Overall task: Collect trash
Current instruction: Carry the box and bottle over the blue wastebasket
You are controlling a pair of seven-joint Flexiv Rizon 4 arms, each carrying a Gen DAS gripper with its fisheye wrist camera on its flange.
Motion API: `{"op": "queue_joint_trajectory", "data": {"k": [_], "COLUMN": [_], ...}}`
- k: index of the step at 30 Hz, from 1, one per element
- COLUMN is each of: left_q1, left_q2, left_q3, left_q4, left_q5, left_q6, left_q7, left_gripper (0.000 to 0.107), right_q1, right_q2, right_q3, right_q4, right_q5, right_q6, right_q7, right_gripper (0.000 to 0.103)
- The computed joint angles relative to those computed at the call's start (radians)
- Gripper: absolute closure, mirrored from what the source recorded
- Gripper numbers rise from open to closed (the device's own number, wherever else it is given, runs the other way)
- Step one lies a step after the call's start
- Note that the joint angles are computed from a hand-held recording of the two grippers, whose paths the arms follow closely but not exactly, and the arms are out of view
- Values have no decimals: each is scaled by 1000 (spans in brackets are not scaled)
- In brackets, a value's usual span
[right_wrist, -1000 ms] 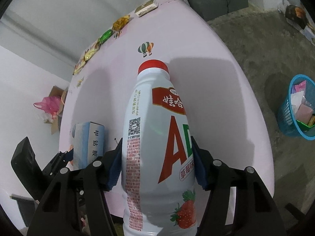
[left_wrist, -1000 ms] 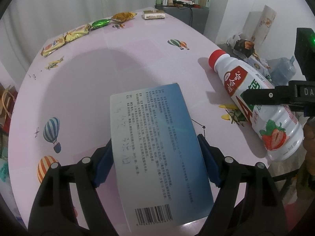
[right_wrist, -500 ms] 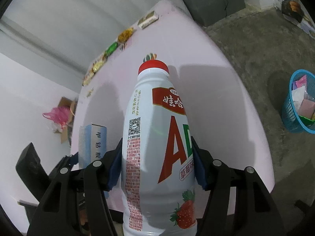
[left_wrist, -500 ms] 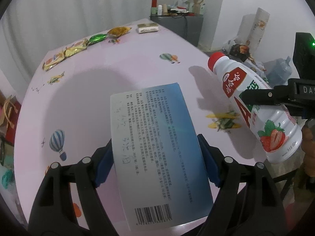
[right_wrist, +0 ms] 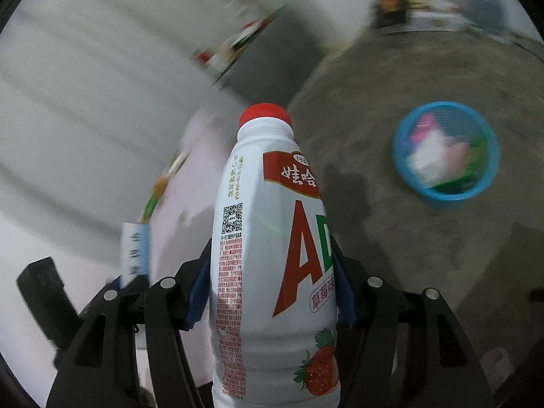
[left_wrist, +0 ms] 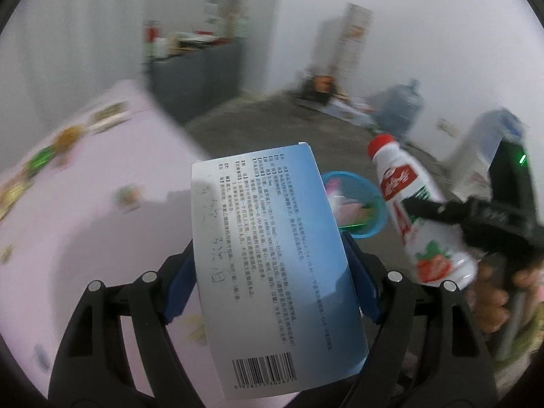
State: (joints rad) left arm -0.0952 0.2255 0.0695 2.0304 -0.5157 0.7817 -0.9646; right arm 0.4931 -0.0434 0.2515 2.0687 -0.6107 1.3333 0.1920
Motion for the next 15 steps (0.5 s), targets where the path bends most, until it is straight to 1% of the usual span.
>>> {"op": "queue_joint_trajectory", "data": {"k": [1, 3, 4, 6, 8, 9, 11, 13, 14, 15], "left_q1": [-10, -32, -37, -50, -65, -75, -95, -112, -119, -128], "left_q2": [-28, -129, -166, -273, -350, -404, -477, -554, -605, -655], "left_q3": [-16, -58, -74, -119, -150, -170, -193, -209, -217, -218], "left_q4": [-23, -105, -136, -224, -293, -343, -410, -485, -535, -585], "left_q5": [-12, -57, -62, -59, -21, -3, 20, 42, 48, 65], "left_q6": [-13, -71, -90, -127, -135, -140, -147, -137, -133, -129], "left_q7": [-4, -8, -18, -54, -85, -100, -130, -172, -195, -228], "left_gripper": [33, 33, 33, 33, 33, 33, 33, 31, 18, 14], "right_q1": [-13, -51, -74, -110, -144, -155, -169, -162, -143, -116], "right_q2": [24, 58, 63, 54, 20, 3, -56, -106, -136, -169], "right_q3": [-10, -17, -22, -32, -55, -67, -124, -186, -255, -335], "right_q4": [31, 84, 112, 148, 168, 173, 161, 144, 140, 135], "right_q5": [-18, -31, -35, -32, -34, -35, -104, -134, -212, -280], "right_q6": [-14, -37, -22, 19, 74, 100, 166, 191, 230, 287], "right_q7": [39, 97, 124, 148, 162, 160, 206, 227, 297, 356], "right_gripper": [43, 43, 43, 43, 43, 43, 43, 42, 39, 35]}}
